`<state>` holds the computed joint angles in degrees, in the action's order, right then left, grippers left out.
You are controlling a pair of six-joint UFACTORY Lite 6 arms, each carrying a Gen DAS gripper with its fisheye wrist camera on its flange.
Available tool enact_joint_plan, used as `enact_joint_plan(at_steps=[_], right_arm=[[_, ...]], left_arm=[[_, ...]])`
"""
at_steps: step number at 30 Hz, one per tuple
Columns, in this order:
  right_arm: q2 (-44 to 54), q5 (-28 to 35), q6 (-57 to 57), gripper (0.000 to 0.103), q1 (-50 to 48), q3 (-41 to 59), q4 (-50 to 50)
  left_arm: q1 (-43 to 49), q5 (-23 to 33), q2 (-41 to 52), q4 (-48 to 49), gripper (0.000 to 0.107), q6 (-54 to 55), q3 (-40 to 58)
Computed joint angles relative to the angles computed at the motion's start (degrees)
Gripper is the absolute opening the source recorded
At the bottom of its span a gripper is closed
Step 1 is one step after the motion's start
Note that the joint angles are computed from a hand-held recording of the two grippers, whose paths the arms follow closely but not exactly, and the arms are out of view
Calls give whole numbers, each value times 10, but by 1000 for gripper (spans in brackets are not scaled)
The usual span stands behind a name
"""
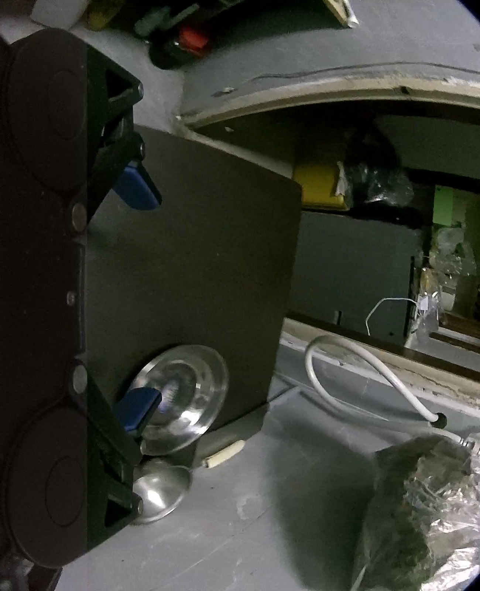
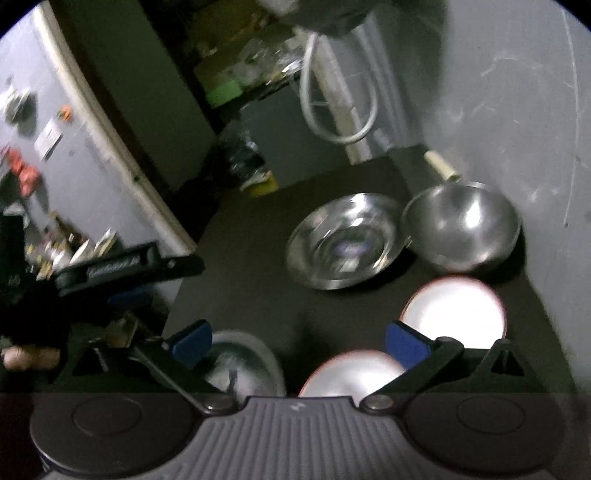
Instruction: Organize plates and bowls
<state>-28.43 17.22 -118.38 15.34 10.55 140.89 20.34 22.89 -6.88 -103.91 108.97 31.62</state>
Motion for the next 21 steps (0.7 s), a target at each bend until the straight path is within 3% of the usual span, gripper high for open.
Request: enact_joint_plan(at_steps=[4,9,13,21], right_arm=[[161,94,-38,103,-80,72,14],[301,145,-56,101,-113,140,9],[363,158,-89,98,-110,180,8],[440,157,-72,83,-114,242,-15]], left_arm=[[-84,-53,78,-158,102,128,62],[-144,-101,171,-289,102,223,135],[-157,-116,231,-260,102,168,181],[-175,-135,341,-90,98,-34,281]])
